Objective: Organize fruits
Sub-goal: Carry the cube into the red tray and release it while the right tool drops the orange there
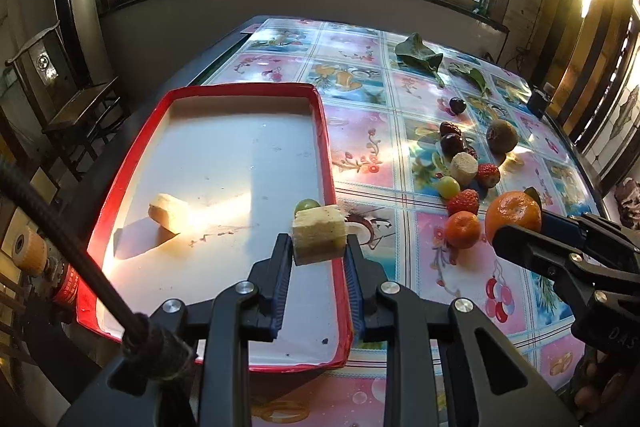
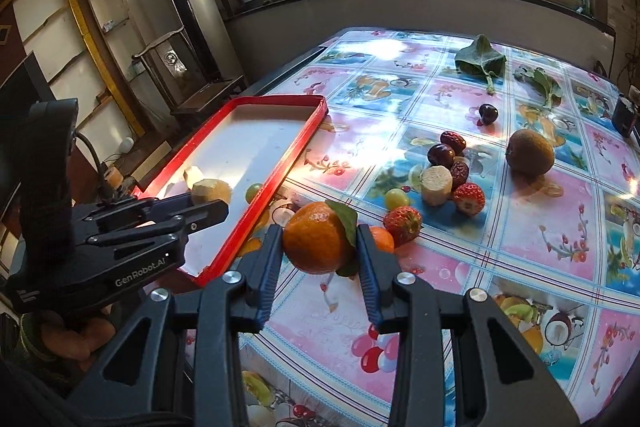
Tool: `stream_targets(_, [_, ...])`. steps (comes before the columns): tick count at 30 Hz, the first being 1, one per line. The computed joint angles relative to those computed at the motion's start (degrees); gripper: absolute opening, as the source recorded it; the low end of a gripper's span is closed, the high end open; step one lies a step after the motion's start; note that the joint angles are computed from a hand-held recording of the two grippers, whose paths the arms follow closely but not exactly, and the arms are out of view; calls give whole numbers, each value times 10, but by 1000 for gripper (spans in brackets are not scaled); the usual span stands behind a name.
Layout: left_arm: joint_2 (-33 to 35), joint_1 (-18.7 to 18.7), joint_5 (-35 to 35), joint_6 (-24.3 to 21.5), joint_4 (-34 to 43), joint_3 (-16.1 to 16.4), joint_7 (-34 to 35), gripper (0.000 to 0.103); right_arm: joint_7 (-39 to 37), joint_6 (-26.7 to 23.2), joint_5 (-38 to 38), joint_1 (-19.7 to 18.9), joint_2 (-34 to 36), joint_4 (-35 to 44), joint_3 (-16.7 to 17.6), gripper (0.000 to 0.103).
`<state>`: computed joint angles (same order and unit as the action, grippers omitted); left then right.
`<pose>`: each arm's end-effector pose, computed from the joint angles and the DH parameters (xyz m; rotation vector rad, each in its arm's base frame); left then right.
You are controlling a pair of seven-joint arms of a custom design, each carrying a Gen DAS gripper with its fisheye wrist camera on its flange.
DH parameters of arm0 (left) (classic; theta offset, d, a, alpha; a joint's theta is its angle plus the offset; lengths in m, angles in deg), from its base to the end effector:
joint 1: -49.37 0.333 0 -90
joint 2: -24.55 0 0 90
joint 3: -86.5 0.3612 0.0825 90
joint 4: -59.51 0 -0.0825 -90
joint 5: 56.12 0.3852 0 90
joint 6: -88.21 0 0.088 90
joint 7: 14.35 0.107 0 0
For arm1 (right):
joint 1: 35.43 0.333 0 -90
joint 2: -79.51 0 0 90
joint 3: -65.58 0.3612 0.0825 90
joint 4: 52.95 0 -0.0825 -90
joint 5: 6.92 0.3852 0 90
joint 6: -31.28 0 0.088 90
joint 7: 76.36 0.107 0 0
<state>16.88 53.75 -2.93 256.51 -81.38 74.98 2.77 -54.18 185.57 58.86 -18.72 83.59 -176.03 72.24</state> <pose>0.4765 -0.1137 0.4398 -2.0364 1.5332 -0.6581 0.5449 0.2016 0.4500 -2.0762 1.0462 -0.1161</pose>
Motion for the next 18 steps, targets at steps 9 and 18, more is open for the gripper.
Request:
stream_targets(9, [-29, 41, -6, 7, -34, 9, -11, 25, 11, -29, -18, 11, 19, 26, 14, 38])
stream_targets(18, [-34, 70, -28, 3, -55, 10, -3, 25, 21, -52, -48, 29, 52, 60, 38, 38])
